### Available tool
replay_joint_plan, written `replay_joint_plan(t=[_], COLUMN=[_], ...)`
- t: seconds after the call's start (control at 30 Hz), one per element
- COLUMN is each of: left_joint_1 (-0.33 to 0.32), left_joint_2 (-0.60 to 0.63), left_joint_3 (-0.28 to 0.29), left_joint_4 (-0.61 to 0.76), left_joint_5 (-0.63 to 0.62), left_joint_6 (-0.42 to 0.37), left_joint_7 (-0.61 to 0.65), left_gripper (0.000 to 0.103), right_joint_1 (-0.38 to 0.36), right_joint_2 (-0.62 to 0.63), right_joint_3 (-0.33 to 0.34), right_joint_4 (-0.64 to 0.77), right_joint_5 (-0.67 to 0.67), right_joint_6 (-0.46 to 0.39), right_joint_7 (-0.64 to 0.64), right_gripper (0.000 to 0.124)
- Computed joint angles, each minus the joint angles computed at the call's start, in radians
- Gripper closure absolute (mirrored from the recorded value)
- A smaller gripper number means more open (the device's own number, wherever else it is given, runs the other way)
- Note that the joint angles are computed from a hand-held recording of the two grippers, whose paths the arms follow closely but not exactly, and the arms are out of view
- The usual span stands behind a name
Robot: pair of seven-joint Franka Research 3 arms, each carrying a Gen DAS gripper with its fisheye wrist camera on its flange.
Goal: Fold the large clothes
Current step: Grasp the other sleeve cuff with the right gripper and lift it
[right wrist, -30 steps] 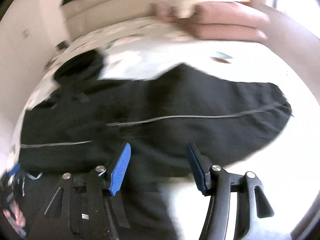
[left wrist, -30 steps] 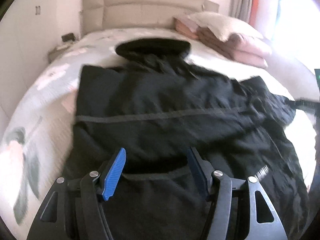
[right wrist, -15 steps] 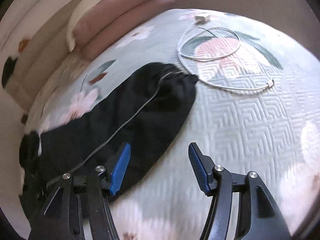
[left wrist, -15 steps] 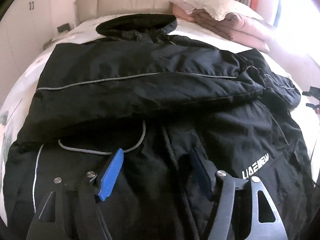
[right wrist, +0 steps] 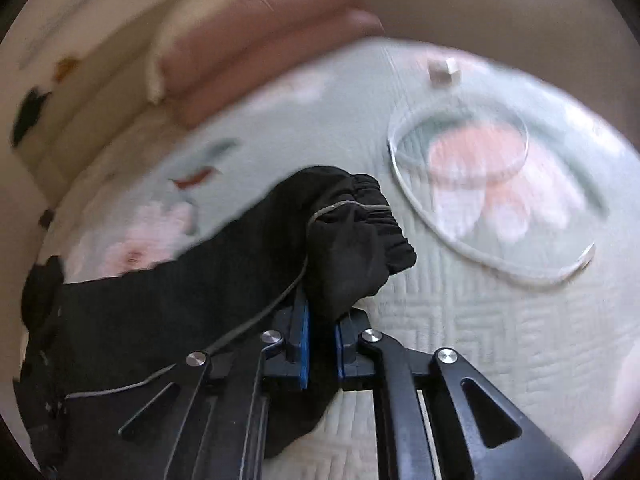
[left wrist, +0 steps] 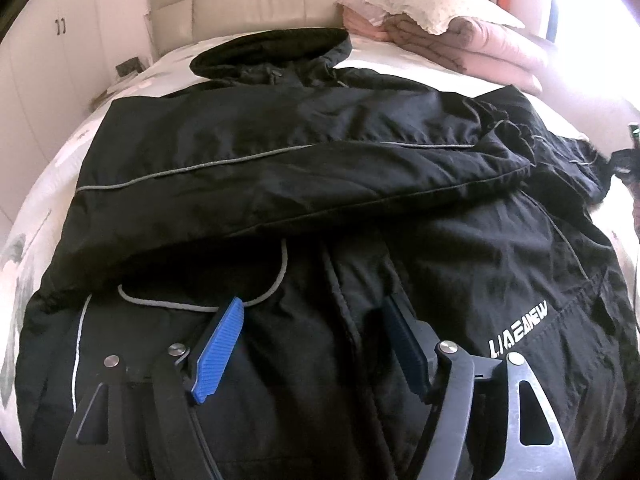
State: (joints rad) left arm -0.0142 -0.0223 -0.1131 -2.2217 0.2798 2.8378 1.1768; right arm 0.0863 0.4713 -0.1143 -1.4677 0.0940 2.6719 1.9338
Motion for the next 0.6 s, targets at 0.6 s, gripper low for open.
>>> replay_joint_plan(t=[0.6], left_joint_1=[-0.009], left_joint_2=[-0.024], left_joint_3=[0.006], left_joint_4=[-0.007], left_joint_5=[-0.197], left_joint_6=[0.008], left_joint_7=[0.177], left_gripper=[0.028], right_joint_1=[0.078], right_joint_2=[-0.096], right_joint_3=[-0.021], right_joint_4=[-0.041], right_joint_5=[-0.216], right_joint_6=[-0.148], right_joint_7=[0.206], right_gripper=[0.111])
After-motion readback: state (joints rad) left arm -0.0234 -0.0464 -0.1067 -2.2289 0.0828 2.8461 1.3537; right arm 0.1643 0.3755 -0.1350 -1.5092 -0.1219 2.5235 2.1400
